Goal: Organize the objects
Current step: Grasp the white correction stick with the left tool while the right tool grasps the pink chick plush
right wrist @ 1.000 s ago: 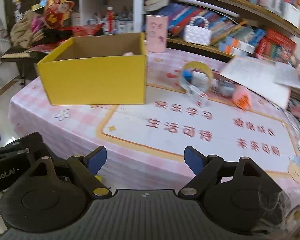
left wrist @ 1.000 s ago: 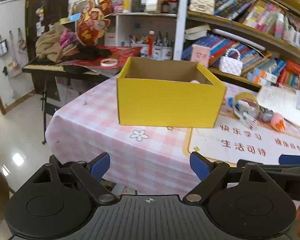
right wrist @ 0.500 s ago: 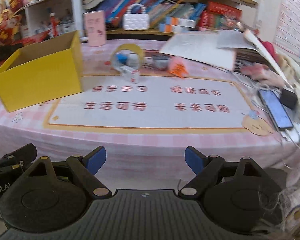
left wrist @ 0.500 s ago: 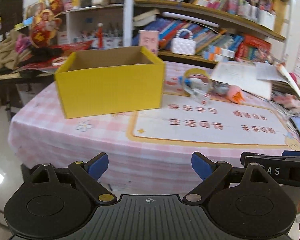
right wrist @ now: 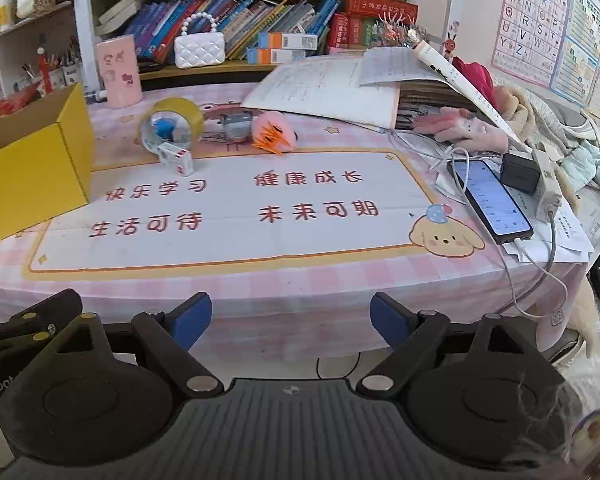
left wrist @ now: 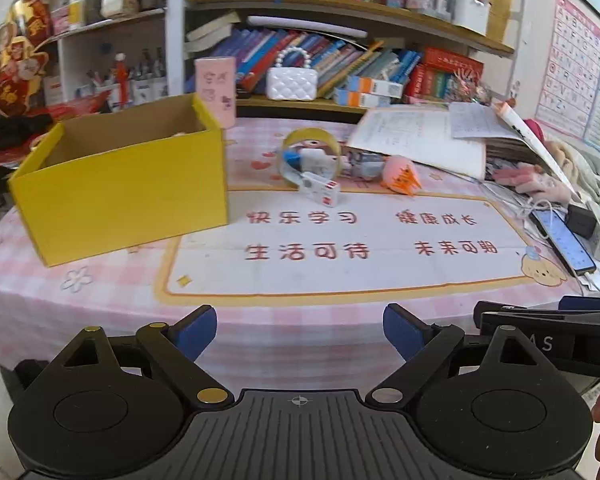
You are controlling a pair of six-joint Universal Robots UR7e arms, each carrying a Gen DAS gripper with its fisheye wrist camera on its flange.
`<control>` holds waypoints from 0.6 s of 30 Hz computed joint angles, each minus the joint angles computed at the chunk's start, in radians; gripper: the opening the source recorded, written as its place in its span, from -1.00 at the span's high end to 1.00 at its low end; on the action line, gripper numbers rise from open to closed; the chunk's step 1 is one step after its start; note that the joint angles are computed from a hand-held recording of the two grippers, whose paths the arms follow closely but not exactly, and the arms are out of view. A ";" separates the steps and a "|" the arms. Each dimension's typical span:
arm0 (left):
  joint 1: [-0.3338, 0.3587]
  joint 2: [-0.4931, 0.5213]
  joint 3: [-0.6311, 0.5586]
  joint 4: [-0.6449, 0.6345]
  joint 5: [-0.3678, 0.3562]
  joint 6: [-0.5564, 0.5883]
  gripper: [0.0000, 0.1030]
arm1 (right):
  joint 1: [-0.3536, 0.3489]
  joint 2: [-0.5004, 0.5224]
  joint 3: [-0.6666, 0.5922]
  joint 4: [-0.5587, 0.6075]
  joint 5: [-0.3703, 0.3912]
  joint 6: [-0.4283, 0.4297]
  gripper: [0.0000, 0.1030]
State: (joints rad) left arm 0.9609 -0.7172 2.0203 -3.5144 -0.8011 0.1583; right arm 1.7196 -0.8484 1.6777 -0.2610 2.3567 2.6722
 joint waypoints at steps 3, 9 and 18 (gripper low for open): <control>0.002 0.023 -0.036 0.017 -0.002 0.007 -0.79 | -0.013 0.004 -0.025 0.026 -0.006 -0.005 -0.68; 0.014 0.070 -0.126 0.045 0.020 0.000 -0.79 | -0.038 0.032 -0.118 0.087 -0.044 -0.030 -0.68; 0.046 0.164 -0.322 0.117 0.043 -0.026 -0.79 | -0.077 0.111 -0.325 0.219 -0.124 -0.098 -0.67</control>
State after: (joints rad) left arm 1.0072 -0.5529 1.6980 -3.3969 -0.7580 0.1320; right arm 1.6426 -0.7379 1.3526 -0.0424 2.2331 2.5745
